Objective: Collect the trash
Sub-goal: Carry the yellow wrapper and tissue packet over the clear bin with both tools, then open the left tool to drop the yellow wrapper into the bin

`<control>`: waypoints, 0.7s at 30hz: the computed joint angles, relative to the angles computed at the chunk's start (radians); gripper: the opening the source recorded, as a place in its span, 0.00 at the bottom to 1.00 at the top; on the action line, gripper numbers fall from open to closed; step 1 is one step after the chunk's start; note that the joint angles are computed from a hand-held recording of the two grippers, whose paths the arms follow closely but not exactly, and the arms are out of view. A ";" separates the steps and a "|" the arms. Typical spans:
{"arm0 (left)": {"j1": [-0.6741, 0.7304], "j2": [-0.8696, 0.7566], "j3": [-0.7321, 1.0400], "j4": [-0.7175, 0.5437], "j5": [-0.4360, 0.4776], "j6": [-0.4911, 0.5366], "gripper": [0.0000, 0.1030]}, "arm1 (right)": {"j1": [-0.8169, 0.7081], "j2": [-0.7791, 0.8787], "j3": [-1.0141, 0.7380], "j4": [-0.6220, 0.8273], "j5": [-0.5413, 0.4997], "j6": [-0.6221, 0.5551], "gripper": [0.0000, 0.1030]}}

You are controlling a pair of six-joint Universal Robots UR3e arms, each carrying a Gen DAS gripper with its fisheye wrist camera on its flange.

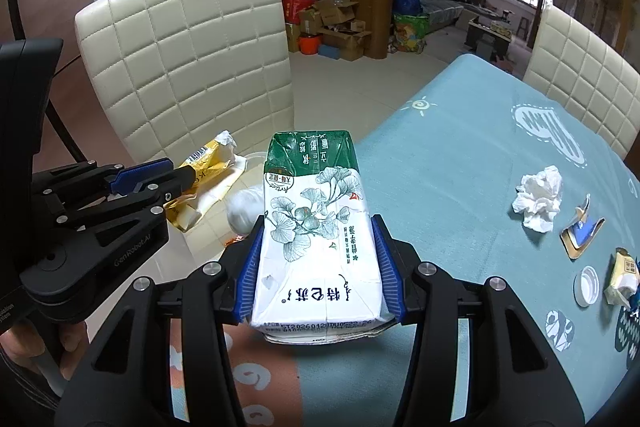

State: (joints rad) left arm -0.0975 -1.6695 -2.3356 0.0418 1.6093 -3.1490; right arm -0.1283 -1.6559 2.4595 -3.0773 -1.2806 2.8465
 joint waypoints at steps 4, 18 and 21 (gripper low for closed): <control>0.019 0.002 -0.011 0.009 -0.013 0.008 0.20 | 0.028 0.023 -0.018 -0.011 -0.016 0.013 0.50; 0.073 0.009 -0.043 0.027 -0.039 0.025 0.21 | 0.094 0.082 -0.074 -0.022 -0.051 0.037 0.50; 0.087 0.016 -0.048 0.023 -0.045 0.028 0.21 | 0.102 0.087 -0.084 -0.021 -0.054 0.041 0.50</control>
